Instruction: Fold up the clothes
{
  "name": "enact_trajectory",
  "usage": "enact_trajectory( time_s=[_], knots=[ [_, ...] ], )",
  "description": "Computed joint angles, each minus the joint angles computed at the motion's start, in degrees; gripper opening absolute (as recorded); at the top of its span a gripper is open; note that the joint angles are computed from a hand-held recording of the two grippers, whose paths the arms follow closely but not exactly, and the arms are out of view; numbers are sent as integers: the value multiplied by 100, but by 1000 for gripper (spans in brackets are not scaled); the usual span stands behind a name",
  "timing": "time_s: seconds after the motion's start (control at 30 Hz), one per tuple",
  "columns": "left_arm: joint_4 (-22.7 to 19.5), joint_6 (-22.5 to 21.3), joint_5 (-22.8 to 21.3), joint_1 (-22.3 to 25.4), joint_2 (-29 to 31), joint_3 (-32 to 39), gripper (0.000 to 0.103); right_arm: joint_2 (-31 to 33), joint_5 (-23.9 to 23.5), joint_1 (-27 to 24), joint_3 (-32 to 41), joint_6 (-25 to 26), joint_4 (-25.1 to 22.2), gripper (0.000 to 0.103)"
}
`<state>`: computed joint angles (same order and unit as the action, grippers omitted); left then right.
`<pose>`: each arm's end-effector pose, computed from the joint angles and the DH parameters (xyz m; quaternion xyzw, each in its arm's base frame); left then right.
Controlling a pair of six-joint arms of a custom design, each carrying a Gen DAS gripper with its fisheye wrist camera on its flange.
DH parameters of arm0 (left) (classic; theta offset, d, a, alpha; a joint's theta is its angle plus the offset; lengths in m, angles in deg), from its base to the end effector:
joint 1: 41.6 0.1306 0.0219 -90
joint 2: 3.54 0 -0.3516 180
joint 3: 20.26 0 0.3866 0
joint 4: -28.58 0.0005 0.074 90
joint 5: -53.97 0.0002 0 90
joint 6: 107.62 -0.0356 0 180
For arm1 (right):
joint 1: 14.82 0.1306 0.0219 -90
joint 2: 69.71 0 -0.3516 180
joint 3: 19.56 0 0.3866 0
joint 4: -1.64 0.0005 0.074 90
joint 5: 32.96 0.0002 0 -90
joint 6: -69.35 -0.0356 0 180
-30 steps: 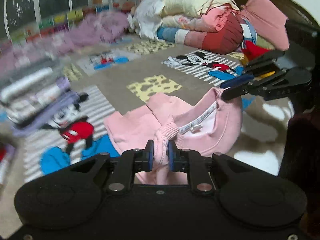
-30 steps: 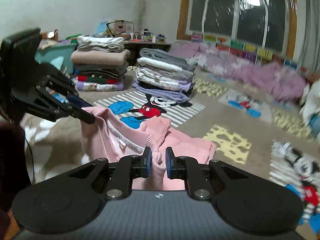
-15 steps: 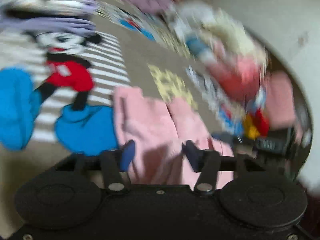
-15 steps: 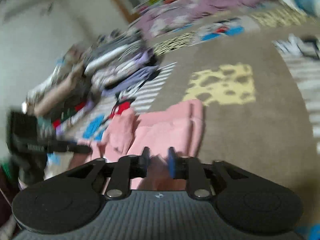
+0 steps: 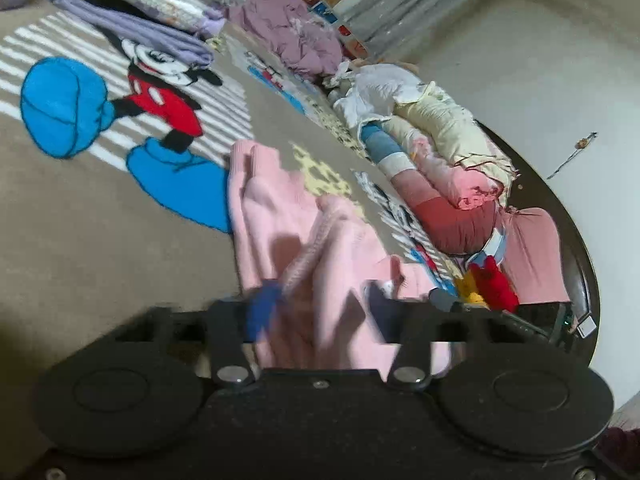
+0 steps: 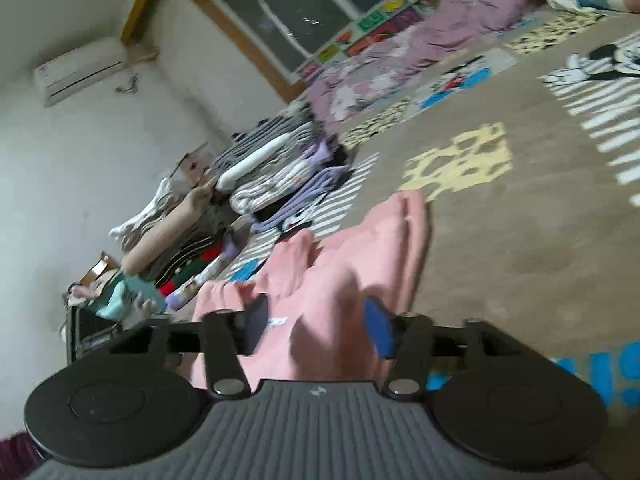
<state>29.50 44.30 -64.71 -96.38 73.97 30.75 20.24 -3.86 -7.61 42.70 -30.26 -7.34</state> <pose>0.2366 -0.3063 0.2558 -0.1828 0.8099 -0.3296 0.4494 0.4297 0.0852 0.2479 -0.2112 0.7750 0.5046 0.3165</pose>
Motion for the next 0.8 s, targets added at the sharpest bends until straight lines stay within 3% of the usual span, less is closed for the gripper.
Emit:
enact_trajectory(
  time_s=[0.03,0.07,0.27,0.37,0.5,0.63,0.7,0.8],
  knots=[
    [150,84,50,48,-22,-76,24,-23,48,27,-34,43,39,19],
    [299,169,101,97,-42,-151,20,-44,85,45,-75,29,117,13],
    [1863,560,496,489,1,-525,16,39,-124,-62,-208,-1475,1563,8],
    [2356,596,778,796,122,-483,16,199,-135,-32,-59,-2129,2167,8],
    [2474,611,1182,1210,333,-279,15,591,-2,19,246,-2968,2852,7],
    [2574,828,1455,1507,570,-185,15,981,208,93,520,-3481,3175,7],
    [2594,1023,1544,1601,662,-185,15,1156,281,139,657,-3627,3199,7],
    [2557,1328,1622,1677,769,-200,15,1444,363,206,926,-3694,2862,7]
  ],
)
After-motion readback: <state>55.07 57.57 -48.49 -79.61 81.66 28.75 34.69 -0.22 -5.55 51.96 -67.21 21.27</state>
